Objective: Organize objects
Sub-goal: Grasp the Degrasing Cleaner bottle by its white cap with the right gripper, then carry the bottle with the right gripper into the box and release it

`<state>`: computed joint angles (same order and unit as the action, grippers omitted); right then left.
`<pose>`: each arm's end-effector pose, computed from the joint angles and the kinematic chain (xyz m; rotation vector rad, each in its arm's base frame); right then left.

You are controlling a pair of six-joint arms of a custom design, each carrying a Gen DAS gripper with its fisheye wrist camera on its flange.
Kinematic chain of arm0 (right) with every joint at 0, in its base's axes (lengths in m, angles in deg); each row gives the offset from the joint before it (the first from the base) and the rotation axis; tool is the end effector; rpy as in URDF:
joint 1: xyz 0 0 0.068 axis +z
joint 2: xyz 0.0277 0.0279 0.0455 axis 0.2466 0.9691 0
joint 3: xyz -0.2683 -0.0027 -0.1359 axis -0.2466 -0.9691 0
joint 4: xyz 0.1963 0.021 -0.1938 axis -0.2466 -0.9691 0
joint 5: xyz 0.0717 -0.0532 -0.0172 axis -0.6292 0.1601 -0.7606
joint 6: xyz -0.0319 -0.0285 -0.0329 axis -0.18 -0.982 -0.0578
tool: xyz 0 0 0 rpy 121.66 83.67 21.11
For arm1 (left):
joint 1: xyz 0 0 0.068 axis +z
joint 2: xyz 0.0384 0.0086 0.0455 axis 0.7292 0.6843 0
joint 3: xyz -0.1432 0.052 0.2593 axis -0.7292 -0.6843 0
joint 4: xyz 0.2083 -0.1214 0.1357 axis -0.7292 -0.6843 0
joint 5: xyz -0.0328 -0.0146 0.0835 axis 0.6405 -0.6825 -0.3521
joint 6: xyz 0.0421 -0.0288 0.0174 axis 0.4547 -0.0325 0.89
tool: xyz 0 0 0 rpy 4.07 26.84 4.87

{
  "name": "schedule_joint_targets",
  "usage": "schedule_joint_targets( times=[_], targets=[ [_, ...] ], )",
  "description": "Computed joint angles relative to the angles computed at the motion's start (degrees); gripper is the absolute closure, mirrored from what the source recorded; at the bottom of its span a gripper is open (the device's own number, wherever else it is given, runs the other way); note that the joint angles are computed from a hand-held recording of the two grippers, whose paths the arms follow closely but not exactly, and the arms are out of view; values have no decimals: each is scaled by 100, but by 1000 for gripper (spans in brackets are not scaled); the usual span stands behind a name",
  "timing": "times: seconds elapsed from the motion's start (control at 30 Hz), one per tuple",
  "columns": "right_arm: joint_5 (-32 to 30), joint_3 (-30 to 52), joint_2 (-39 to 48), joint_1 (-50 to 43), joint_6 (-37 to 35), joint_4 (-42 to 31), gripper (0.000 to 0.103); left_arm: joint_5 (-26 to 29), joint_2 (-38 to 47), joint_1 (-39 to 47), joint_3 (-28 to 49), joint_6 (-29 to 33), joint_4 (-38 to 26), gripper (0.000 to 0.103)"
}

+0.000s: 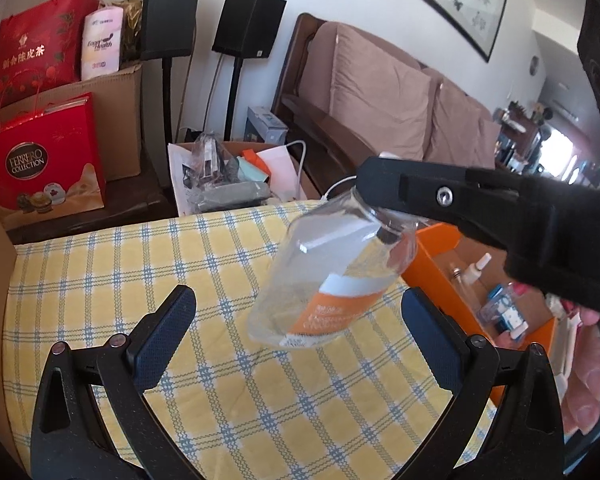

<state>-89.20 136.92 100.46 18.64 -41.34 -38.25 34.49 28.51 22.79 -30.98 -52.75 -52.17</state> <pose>0.2775 0.0238 0.2737 -0.0371 2.3115 0.1649 0.3051 -0.1471 0.2033 0.5279 2.2845 -0.5899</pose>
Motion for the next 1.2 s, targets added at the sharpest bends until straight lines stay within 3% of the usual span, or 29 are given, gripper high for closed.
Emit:
schedule_joint_targets(
  times=[0.2, 0.47, 0.53, 0.93, 1.2],
  targets=[
    [288, 84, -255, 418, 38, -256, 74, 153, -219, 41, -124, -135, 34, 1],
    [245, 503, -491, 911, 278, -756, 74, 310, -1255, 410, -706, -189, 39, 26],
    [313, 678, -496, 1117, 345, -906, 74, 359, -1455, 543, -731, -139, -108, 27],
    [1120, 1985, -4, 2645, 673, -1662, 74, 1497, -2234, 2148, -26, 444, -2043, 27],
    [966, 2739, 422, 3151, 934, -1915, 74, 2346, -2244, 3460, 809, 974, -3615, 27]
  ],
)
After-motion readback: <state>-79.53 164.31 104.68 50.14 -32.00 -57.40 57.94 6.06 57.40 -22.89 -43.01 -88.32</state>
